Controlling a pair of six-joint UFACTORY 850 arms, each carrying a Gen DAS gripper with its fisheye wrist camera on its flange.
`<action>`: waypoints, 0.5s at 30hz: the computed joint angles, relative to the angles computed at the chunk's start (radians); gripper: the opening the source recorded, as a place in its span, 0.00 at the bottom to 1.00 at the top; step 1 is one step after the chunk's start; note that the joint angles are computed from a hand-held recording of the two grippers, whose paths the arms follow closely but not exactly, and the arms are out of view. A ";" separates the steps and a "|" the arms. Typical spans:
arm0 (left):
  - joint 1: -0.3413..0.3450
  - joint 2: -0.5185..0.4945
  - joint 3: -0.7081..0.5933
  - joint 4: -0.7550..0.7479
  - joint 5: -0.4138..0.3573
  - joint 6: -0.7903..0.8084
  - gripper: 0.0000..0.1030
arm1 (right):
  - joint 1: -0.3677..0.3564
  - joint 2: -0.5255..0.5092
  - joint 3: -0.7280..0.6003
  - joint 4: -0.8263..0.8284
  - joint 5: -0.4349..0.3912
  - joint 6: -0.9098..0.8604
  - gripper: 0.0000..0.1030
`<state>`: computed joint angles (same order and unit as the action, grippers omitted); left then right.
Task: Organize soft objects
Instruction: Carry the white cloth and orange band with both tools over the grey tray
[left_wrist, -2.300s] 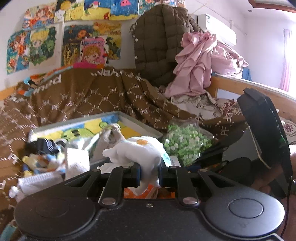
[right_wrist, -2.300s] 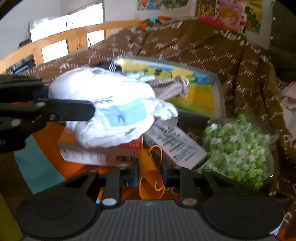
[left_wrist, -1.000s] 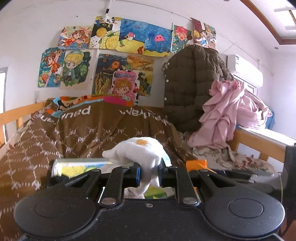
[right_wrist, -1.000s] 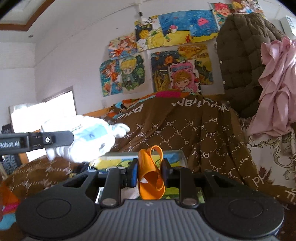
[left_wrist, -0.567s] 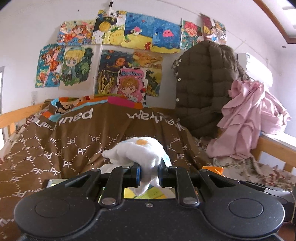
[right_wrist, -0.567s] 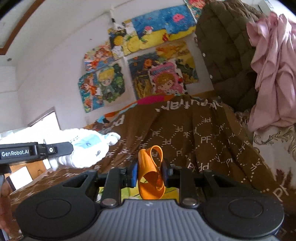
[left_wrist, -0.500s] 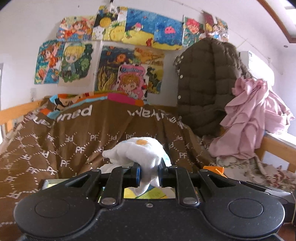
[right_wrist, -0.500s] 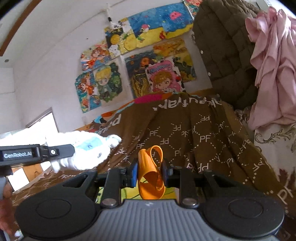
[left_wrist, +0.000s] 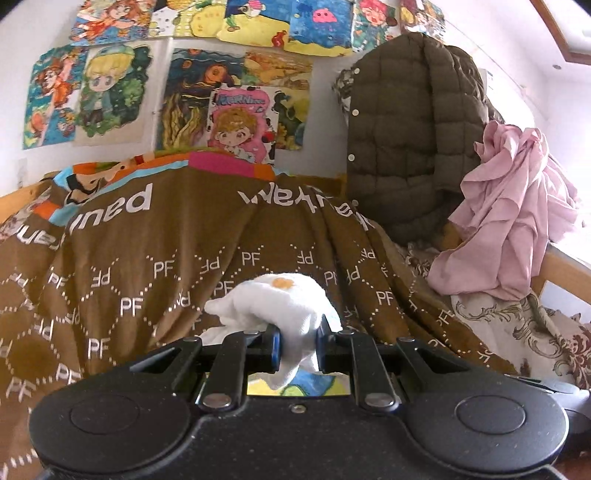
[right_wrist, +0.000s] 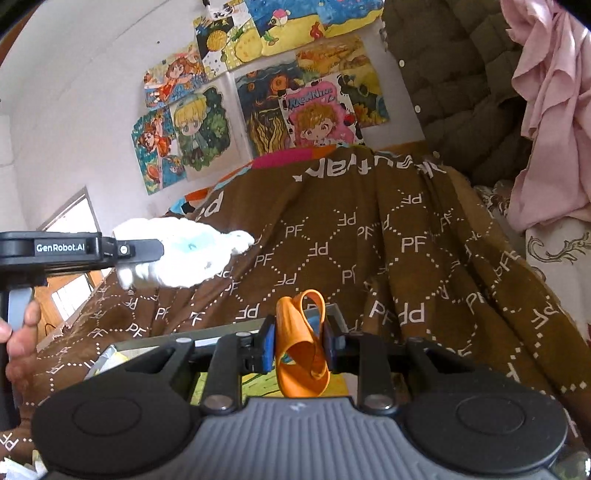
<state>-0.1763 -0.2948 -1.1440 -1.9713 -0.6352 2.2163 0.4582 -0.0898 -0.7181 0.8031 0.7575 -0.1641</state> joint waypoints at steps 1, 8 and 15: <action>0.006 -0.012 -0.017 0.019 -0.008 -0.006 0.18 | -0.001 -0.007 -0.010 0.004 -0.005 -0.003 0.28; 0.042 -0.068 -0.085 0.126 -0.039 -0.075 0.18 | -0.014 -0.062 -0.087 0.045 -0.052 -0.064 0.28; 0.063 -0.138 -0.168 0.253 -0.029 -0.183 0.18 | -0.035 -0.100 -0.133 0.068 -0.125 -0.076 0.29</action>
